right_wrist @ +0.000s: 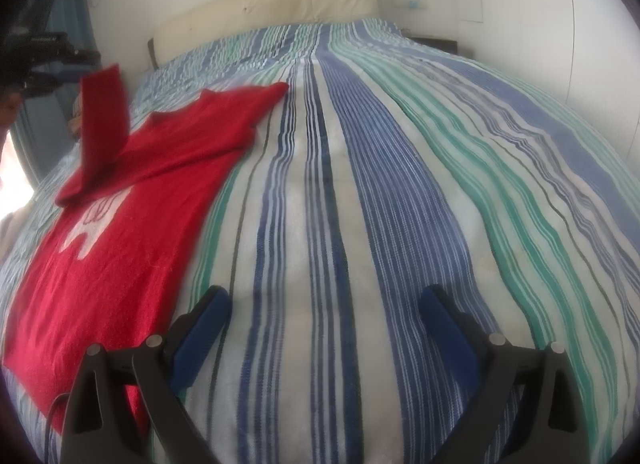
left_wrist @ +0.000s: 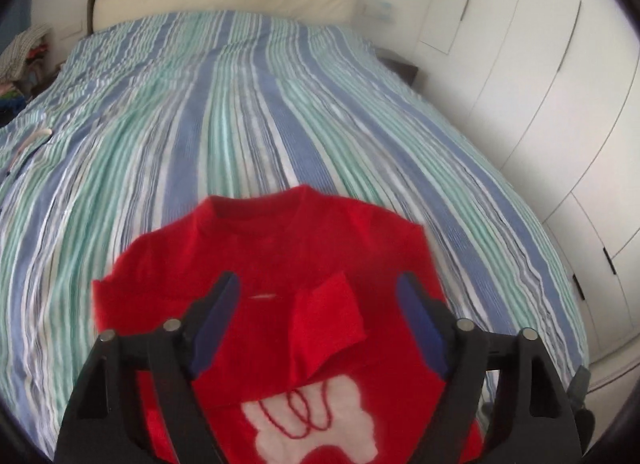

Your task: Fold small clothes

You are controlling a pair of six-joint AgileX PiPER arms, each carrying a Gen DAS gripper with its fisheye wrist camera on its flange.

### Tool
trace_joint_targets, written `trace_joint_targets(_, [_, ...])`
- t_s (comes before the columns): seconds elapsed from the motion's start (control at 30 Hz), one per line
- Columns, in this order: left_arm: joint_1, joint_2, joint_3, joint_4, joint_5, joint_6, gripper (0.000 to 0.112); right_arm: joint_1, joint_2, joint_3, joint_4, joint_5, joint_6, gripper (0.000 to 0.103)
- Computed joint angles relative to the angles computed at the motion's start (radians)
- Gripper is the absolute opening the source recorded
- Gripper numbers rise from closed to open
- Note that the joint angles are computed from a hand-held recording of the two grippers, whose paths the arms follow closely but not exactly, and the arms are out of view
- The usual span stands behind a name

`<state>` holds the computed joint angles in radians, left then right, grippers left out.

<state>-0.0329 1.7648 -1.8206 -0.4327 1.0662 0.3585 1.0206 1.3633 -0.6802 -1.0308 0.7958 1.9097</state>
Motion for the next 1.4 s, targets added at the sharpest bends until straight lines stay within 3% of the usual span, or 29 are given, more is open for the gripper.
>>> trace_joint_targets(0.17, [0.096,-0.003,0.063,0.125,-0.056,-0.083,0.088,-0.003,-0.004,0.0,0.003,-0.002,-0.005,0.096])
trace_joint_targets(0.3, [0.121,-0.006,0.243,0.447,-0.214,-0.226,0.091,-0.015,0.008,-0.018,0.023,-0.003,-0.04,0.098])
trace_joint_targets(0.37, [0.125,0.049,0.317,0.64,-0.251,-0.33,0.091,-0.014,0.019,-0.03,0.032,0.005,-0.053,0.098])
trace_joint_targets(0.43, [0.146,0.084,0.384,0.707,-0.307,-0.348,0.093,-0.014,0.021,-0.032,0.033,0.009,-0.057,0.098])
trace_joint_targets(0.5, [0.19,0.029,0.448,0.613,-0.379,-0.283,0.095,-0.011,0.026,-0.033,0.028,0.009,-0.049,0.098])
trace_joint_targets(0.67, [0.311,-0.134,0.514,0.29,-0.318,-0.012,0.095,-0.009,0.024,-0.029,0.021,0.009,-0.04,0.098])
trace_joint_targets(0.87, [0.507,-0.304,0.732,0.056,-0.273,0.247,0.096,-0.005,0.025,-0.031,0.026,0.013,-0.043,0.098])
trace_joint_targets(0.97, [0.564,-0.322,0.842,0.0,-0.341,0.338,0.096,-0.005,0.025,-0.031,0.026,0.013,-0.043,0.098])
trace_joint_targets(1.07, [0.559,-0.324,0.923,0.061,-0.443,0.322,0.096,-0.015,0.015,-0.035,0.042,0.002,-0.07,0.098])
trace_joint_targets(1.13, [0.558,-0.321,0.91,0.034,-0.441,0.335,0.096,-0.047,-0.005,-0.087,0.138,0.016,-0.22,0.094])
trace_joint_targets(1.23, [0.553,-0.308,0.89,-0.001,-0.452,0.336,0.096,-0.062,-0.026,-0.258,0.22,0.112,-0.467,0.088])
trace_joint_targets(1.3, [0.555,-0.281,0.865,-0.012,-0.435,0.309,0.096,-0.135,-0.009,-0.413,0.344,0.064,-0.667,0.087])
trace_joint_targets(1.4, [0.548,-0.267,0.862,-0.003,-0.46,0.268,0.096,-0.277,0.126,-0.645,0.644,-0.064,-0.953,0.081])
